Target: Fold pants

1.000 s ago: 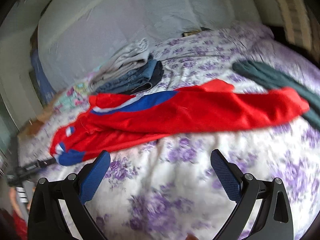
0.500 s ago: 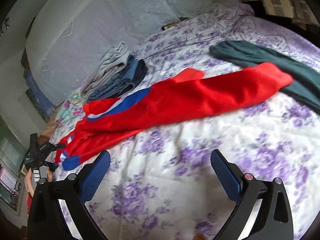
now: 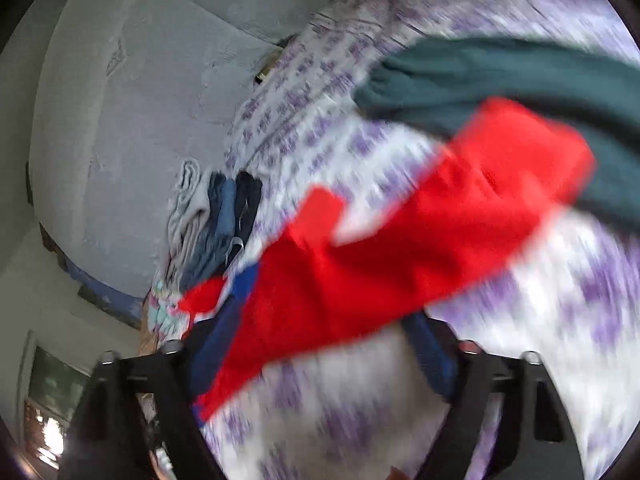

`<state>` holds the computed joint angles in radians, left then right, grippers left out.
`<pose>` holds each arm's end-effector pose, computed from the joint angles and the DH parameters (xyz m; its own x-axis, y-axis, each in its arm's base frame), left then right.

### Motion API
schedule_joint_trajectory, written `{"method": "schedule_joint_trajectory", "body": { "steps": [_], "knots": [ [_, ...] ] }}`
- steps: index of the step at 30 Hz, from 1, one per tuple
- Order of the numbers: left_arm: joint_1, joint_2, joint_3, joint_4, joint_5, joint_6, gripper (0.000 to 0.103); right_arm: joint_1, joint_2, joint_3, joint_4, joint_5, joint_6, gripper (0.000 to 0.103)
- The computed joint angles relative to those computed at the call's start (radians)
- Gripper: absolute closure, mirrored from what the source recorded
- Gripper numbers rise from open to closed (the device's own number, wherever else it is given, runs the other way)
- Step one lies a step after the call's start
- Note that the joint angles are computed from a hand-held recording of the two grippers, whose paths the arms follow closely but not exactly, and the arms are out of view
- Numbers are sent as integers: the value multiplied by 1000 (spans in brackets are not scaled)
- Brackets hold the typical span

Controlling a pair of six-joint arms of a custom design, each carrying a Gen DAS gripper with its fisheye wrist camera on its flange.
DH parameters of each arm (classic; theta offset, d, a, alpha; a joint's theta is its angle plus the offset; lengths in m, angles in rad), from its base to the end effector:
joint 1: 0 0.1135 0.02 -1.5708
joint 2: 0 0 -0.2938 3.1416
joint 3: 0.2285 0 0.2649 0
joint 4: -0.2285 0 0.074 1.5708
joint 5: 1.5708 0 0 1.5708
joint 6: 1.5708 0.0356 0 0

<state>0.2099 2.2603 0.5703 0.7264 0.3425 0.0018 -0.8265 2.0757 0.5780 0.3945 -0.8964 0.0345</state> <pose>0.2931 0.0502 -0.0114 -0.8032 -0.1694 -0.5711 -0.0074 0.9615 -0.2748 0.2130 -0.1902 0.0318 -0.5967 0.6797 -0.4264 0.2415 0.6589 0.7124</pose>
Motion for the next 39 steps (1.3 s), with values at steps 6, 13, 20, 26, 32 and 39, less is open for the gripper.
{"method": "schedule_joint_trajectory", "body": {
  "steps": [6, 13, 20, 26, 32, 39],
  "knots": [
    [0, 6, -14, 34, 7, -10, 4, 426, -125, 237, -53, 422, 23, 24],
    [5, 9, -22, 50, 17, -11, 4, 366, -279, -37, 163, 343, -14, 23],
    [-2, 9, -22, 49, 3, -14, 4, 216, -130, -125, 133, 262, -181, 40],
    [-4, 9, -22, 54, 2, -19, 4, 506, -16, 166, -13, 369, -29, 41],
    [8, 11, -24, 58, 19, -16, 4, 510, -161, 145, 68, 357, 19, 33],
    [3, 5, -23, 47, 6, -12, 4, 297, -51, 13, 44, 336, -84, 30]
  ]
}}
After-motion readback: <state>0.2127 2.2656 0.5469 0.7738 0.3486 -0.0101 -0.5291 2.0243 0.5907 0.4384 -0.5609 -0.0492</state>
